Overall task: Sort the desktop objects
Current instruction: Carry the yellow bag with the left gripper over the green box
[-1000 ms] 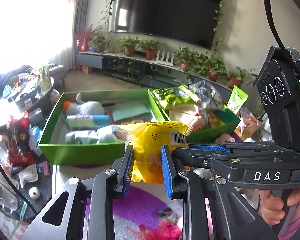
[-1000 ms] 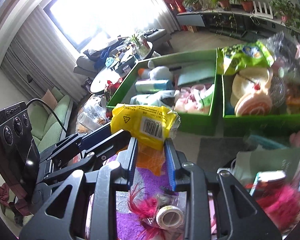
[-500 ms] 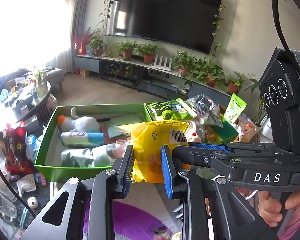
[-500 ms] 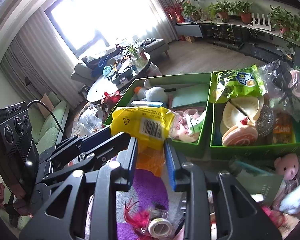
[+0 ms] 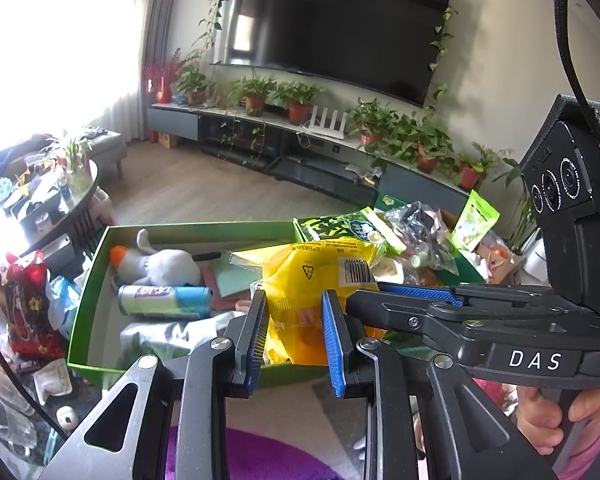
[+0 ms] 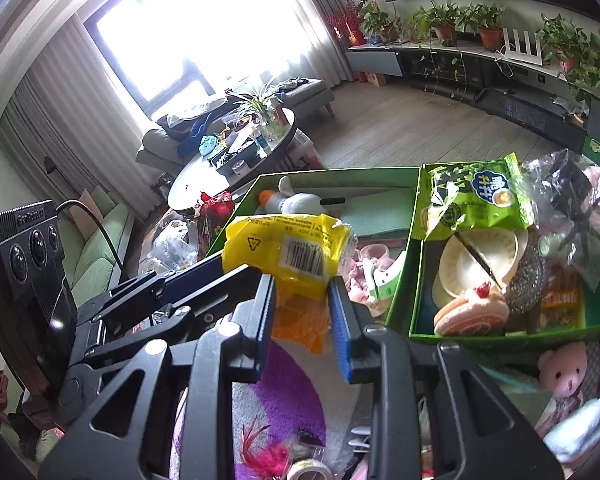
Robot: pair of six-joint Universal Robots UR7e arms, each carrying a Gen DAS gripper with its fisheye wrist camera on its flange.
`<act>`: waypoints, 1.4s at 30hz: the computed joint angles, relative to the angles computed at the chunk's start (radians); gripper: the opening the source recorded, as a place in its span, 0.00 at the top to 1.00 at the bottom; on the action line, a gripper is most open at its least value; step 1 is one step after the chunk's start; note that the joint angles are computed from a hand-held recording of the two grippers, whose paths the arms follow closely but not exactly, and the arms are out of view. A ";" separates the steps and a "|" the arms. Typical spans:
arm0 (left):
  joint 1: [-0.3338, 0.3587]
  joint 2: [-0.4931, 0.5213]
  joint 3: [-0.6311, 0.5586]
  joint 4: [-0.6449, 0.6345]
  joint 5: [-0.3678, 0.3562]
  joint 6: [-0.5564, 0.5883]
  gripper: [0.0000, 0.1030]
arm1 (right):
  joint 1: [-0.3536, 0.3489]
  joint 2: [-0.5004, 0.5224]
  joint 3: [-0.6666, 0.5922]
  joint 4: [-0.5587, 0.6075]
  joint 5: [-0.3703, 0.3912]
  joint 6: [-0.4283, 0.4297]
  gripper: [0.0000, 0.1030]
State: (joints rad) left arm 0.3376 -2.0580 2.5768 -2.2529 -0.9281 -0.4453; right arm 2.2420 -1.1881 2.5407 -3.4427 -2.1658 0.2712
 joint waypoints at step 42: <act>0.337 0.379 -0.051 -0.422 -0.140 0.235 0.76 | -0.214 0.070 -0.075 0.037 0.056 -0.092 0.74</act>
